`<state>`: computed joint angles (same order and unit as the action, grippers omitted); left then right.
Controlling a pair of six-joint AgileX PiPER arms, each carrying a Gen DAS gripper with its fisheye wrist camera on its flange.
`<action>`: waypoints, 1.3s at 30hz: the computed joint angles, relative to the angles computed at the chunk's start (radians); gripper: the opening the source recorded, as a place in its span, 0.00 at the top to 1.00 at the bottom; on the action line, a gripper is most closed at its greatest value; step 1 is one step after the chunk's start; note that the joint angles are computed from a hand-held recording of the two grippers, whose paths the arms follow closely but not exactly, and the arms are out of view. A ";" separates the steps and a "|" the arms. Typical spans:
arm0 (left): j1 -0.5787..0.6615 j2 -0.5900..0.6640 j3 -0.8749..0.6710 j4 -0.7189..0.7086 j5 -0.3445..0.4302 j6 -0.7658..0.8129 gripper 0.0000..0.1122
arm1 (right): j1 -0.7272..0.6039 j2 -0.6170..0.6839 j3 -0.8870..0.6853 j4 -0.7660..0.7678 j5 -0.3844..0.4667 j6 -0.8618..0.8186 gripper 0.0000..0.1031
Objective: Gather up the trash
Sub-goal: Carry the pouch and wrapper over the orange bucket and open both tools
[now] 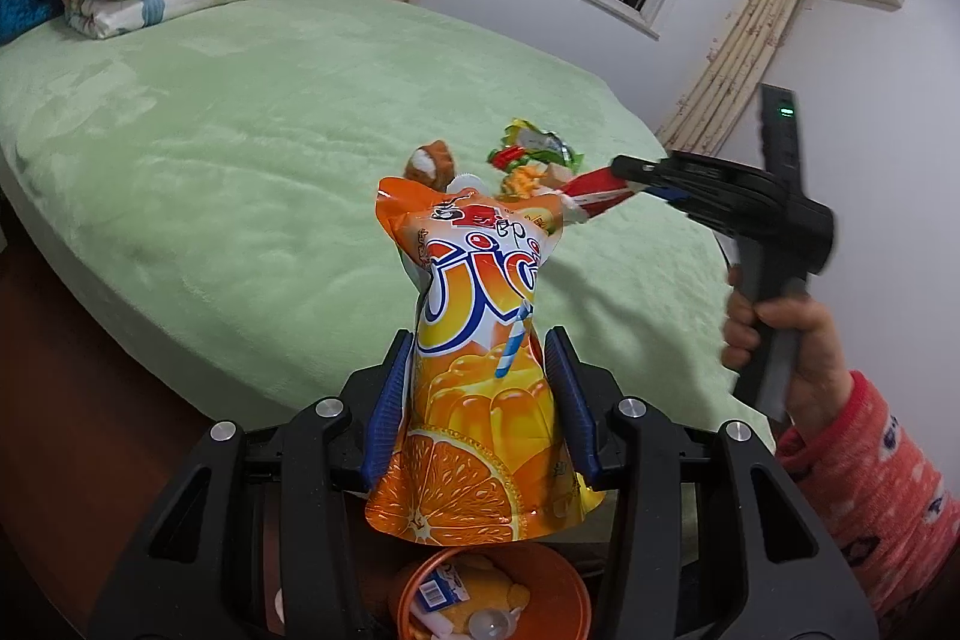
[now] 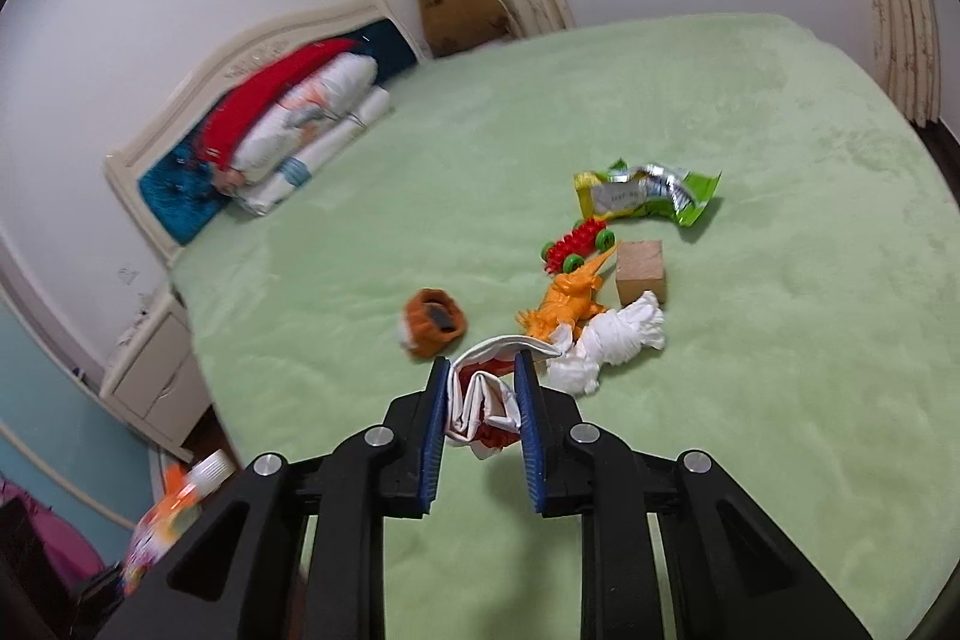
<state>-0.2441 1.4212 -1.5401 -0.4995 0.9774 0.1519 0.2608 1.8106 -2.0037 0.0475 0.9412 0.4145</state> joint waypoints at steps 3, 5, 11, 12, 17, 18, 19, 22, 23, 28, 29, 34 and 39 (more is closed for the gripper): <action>-0.028 -0.030 0.009 0.024 -0.002 -0.021 0.61 | 0.029 -0.134 0.125 -0.045 -0.024 -0.002 0.79; -0.051 -0.056 0.024 0.041 -0.008 -0.040 0.61 | 0.056 -0.219 0.200 -0.087 -0.022 0.019 0.79; -0.114 -0.143 0.098 0.093 -0.017 -0.091 0.61 | 0.224 -0.462 0.438 -0.306 0.008 0.195 0.79; -0.126 -0.160 0.114 0.104 -0.017 -0.103 0.61 | 0.255 -0.494 0.470 -0.332 0.019 0.220 0.79; -0.193 -0.232 0.182 0.163 -0.009 -0.162 0.61 | 0.453 -0.636 0.613 -0.477 0.090 0.380 0.79; -0.212 -0.248 0.200 0.177 -0.007 -0.174 0.61 | 0.484 -0.656 0.633 -0.493 0.098 0.403 0.79; -0.224 -0.261 0.214 0.187 -0.005 -0.183 0.61 | 0.525 -0.682 0.658 -0.514 0.113 0.433 0.79; -0.281 -0.299 0.268 0.228 -0.001 -0.222 0.61 | 0.674 -0.747 0.733 -0.594 0.179 0.553 0.79; -0.303 -0.311 0.287 0.247 -0.002 -0.240 0.61 | 0.720 -0.767 0.760 -0.618 0.199 0.592 0.79; -0.421 -0.344 0.437 0.302 -0.028 -0.324 0.61 | 0.914 -0.811 0.909 -0.671 0.266 0.788 0.79; -0.441 -0.343 0.467 0.304 -0.035 -0.337 0.61 | 0.922 -0.815 0.948 -0.650 0.251 0.807 0.79; -0.497 -0.317 0.628 0.290 -0.100 -0.388 0.61 | 0.915 -0.823 1.143 -0.544 0.117 0.910 0.79; -0.528 -0.235 0.743 0.249 -0.175 -0.394 0.61 | 0.861 -0.794 1.277 -0.439 -0.026 0.920 0.78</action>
<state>-0.7718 1.1864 -0.7970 -0.2507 0.8020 -0.2421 1.1217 1.0168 -0.7272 -0.3917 0.9147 1.3342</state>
